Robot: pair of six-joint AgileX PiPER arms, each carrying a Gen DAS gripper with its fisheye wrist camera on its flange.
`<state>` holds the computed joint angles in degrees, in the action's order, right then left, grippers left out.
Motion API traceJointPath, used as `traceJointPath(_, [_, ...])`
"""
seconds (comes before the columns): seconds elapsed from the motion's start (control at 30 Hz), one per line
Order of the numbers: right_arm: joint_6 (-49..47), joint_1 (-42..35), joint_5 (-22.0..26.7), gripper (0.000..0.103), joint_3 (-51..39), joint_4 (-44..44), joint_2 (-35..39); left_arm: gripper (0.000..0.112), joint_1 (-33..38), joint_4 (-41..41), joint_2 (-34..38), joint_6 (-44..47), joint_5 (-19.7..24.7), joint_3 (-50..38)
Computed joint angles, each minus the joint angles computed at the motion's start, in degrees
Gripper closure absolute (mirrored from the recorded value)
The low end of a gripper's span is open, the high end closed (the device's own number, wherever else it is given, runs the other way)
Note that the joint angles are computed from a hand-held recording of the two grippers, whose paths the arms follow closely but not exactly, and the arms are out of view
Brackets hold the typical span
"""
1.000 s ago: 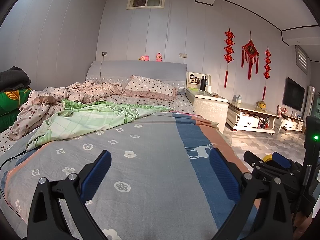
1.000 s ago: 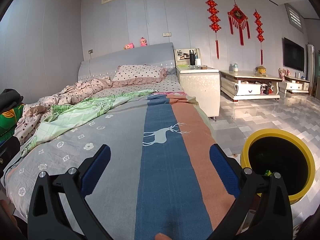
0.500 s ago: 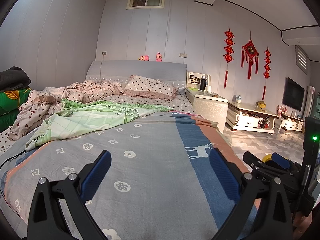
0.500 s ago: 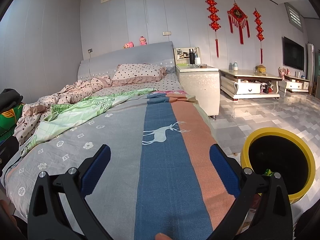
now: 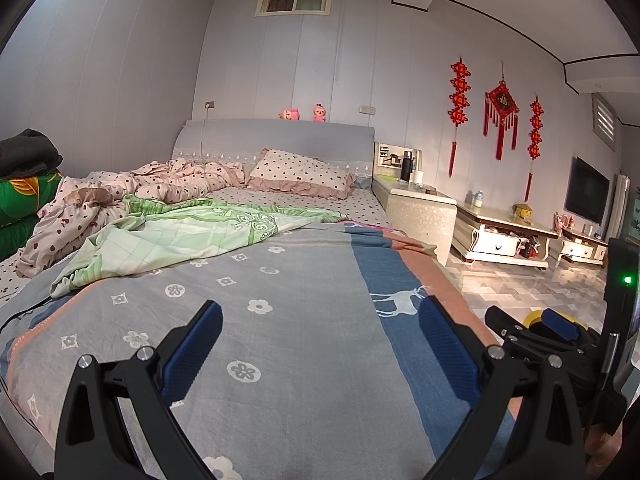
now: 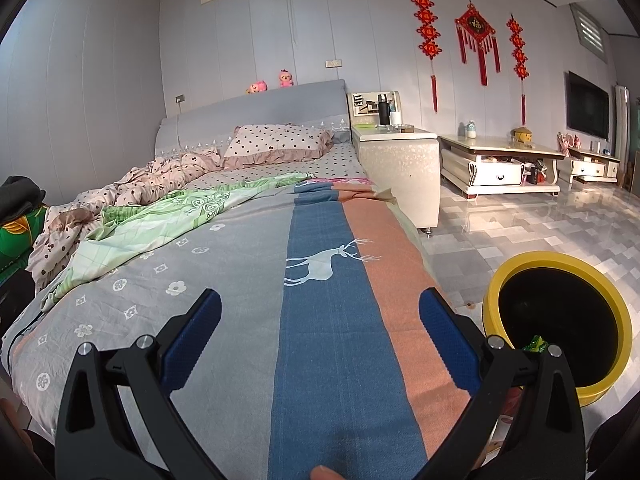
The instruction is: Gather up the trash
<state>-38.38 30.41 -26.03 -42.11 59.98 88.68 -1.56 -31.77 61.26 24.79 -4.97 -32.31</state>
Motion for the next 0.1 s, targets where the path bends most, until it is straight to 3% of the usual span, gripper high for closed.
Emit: traceJointPath(0.1, [0.0, 0.1, -0.2, 0.008, 0.0, 0.2, 0.2, 0.017, 0.0, -1.0, 0.0, 1.1, -0.1, 0.0])
